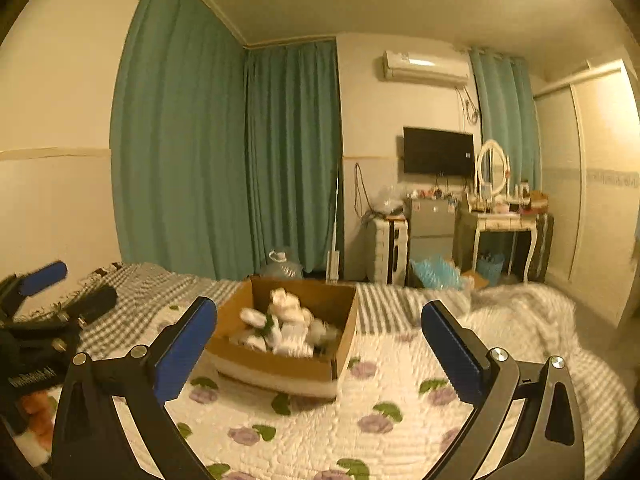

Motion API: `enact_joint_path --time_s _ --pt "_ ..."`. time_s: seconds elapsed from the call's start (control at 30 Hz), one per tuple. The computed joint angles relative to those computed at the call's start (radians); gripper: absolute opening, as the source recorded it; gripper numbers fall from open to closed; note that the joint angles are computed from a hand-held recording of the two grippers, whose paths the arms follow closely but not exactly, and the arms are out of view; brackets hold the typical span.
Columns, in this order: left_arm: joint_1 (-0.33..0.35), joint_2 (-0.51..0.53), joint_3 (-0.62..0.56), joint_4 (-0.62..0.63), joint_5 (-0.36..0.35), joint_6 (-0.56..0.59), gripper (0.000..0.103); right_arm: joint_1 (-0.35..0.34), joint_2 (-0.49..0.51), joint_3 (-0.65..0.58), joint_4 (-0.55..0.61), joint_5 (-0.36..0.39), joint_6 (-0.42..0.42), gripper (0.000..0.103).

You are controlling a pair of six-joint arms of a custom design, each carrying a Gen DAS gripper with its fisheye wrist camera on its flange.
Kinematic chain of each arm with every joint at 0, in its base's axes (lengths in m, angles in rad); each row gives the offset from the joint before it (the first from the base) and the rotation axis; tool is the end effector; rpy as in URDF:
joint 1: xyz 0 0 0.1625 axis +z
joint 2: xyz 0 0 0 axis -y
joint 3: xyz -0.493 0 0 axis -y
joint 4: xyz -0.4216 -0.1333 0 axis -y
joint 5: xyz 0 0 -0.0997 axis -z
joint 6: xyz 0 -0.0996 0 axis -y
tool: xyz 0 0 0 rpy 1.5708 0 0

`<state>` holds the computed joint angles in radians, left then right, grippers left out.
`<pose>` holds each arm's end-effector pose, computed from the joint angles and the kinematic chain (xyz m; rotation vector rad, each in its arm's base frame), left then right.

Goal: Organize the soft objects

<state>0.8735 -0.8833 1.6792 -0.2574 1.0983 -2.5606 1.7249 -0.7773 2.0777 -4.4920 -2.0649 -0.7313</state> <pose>-0.2694 -0.5998 0.1112 1.1663 2.1178 -1.3906 0.1689 -0.5269 0.2059 0.3250 -1.7511 1.6114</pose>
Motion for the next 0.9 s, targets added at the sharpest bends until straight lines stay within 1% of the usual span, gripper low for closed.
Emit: enact_joint_path --time_s 0.07,0.1,0.2,0.47,0.73,0.9 --pt "0.003 0.023 -0.012 0.019 -0.015 0.006 0.099 -0.035 0.007 -0.006 0.035 -0.005 0.031 0.103" --pt "0.006 0.037 -0.027 0.042 -0.025 -0.004 0.099 -0.042 0.008 -0.009 0.046 -0.013 0.040 0.103" --pt "0.009 0.043 -0.025 0.042 -0.033 -0.016 0.099 -0.056 0.003 -0.005 0.061 -0.020 0.061 0.103" --pt "0.007 0.043 -0.020 0.061 -0.042 -0.023 0.099 -0.045 0.013 -0.010 0.051 -0.039 0.044 0.103" --pt "0.013 0.054 -0.042 0.105 -0.043 -0.058 0.099 -0.040 0.025 -0.018 0.052 -0.043 0.042 0.103" --pt "0.016 0.056 -0.047 0.110 -0.038 -0.061 0.099 -0.040 0.027 -0.020 0.053 -0.042 0.039 0.103"
